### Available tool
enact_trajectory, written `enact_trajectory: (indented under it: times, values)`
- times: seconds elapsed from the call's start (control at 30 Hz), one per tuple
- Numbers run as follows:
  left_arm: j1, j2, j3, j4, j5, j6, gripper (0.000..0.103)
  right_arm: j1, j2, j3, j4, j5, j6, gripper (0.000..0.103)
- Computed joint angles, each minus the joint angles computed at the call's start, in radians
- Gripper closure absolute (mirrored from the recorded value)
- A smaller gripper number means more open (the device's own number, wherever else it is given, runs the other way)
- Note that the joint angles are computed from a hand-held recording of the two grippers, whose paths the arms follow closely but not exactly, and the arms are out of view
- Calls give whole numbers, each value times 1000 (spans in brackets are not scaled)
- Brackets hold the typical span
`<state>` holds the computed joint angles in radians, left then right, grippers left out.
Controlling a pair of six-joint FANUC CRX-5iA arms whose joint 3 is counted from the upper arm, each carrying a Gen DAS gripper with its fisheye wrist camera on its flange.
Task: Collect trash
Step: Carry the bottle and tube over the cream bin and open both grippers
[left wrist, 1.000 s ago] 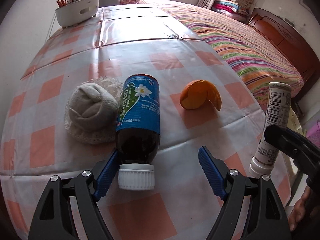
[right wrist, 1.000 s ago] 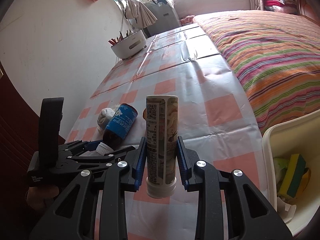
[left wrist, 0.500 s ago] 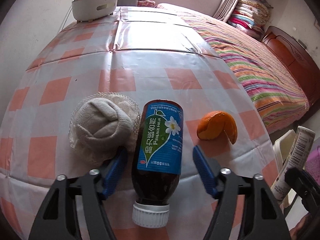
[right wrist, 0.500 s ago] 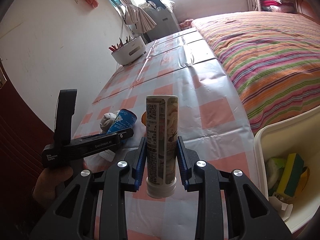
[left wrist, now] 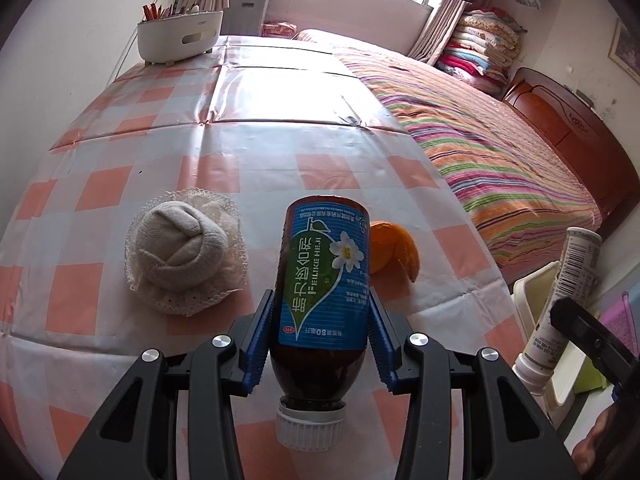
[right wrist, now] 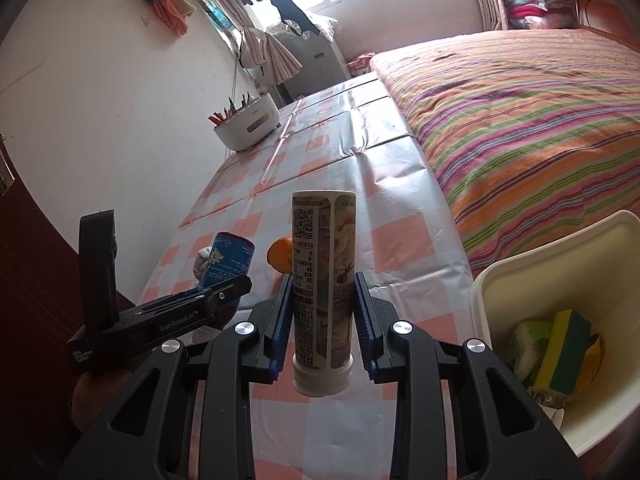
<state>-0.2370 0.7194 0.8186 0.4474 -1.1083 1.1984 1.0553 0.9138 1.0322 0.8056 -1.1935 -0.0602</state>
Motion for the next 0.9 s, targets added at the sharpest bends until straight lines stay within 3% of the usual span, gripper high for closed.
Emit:
enact_trajectory:
  times: [0.17, 0.37, 0.67, 0.9]
  values:
    - [-15, -77, -130, 67, 81, -77, 60, 4, -85, -154, 62, 22, -91, 75]
    - [-40, -107, -186, 133, 93, -144, 60, 8, -178, -318, 131, 19, -211, 75]
    - [-85, -120, -212, 192, 80, -218, 60, 27, -283, -497, 193, -123, -345, 75]
    - [-121, -132, -224, 243, 80, -270, 60, 46, -304, -528, 193, -245, -390, 73]
